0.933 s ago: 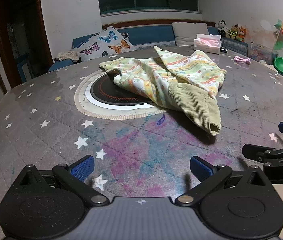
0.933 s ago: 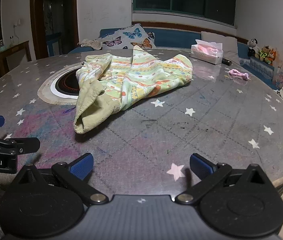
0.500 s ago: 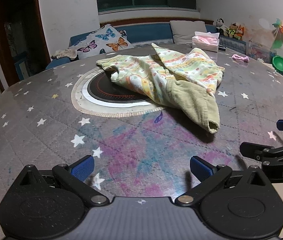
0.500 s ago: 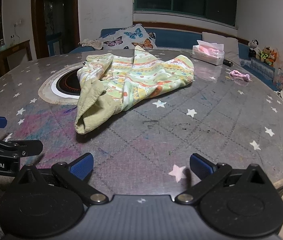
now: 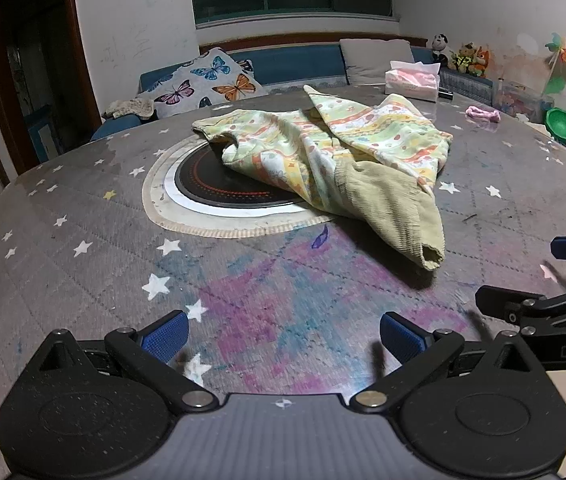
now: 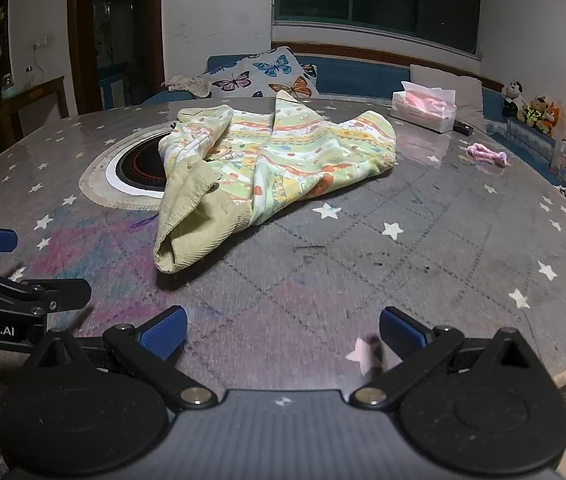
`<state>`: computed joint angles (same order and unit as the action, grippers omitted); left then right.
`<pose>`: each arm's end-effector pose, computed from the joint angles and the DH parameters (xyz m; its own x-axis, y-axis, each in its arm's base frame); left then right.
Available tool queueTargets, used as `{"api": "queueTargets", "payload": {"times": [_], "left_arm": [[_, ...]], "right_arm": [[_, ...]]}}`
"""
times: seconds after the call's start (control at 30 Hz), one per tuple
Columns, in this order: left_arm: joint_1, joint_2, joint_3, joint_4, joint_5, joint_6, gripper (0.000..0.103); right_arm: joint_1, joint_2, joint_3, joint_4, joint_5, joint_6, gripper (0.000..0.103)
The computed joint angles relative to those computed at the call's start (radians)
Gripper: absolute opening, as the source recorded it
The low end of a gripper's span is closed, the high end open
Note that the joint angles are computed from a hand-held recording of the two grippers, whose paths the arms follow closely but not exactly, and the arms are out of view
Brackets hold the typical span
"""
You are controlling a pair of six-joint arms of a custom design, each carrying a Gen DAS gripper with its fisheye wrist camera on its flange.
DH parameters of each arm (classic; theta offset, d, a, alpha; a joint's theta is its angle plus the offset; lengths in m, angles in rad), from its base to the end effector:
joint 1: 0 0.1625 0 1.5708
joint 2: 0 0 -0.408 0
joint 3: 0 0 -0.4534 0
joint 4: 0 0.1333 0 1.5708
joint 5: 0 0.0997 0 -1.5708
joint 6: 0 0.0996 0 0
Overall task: Fold clothes
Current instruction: 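Approach the crumpled pastel pajamas with both grippers open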
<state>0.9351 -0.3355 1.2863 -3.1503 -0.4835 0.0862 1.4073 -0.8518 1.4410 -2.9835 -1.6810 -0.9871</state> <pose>-0.2710 -0.7403 -0.0510 -0.6393 -0.0864 -0.7641 0.5372 0.6607 -0.5243 -0.0072 -0.7955 0.2234 -0.6255 -0.4265 0.6533 -0.7464 0.5710 -0.3419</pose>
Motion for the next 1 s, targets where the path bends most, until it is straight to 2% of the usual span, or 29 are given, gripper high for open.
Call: {"api": "queueTargets", "payload": {"times": [0.53, 1.0], "left_arm": [[0.009, 0.009, -0.05, 0.029, 0.0, 0.011, 0.103], [0.034, 0.04, -0.157, 0.02, 0.006, 0.092, 0.103]], "right_arm": [[0.016, 0.038, -0.06, 0.037, -0.003, -0.009, 0.103], [0.039, 0.099, -0.186, 0.125, 0.004, 0.001, 0.103]]}}
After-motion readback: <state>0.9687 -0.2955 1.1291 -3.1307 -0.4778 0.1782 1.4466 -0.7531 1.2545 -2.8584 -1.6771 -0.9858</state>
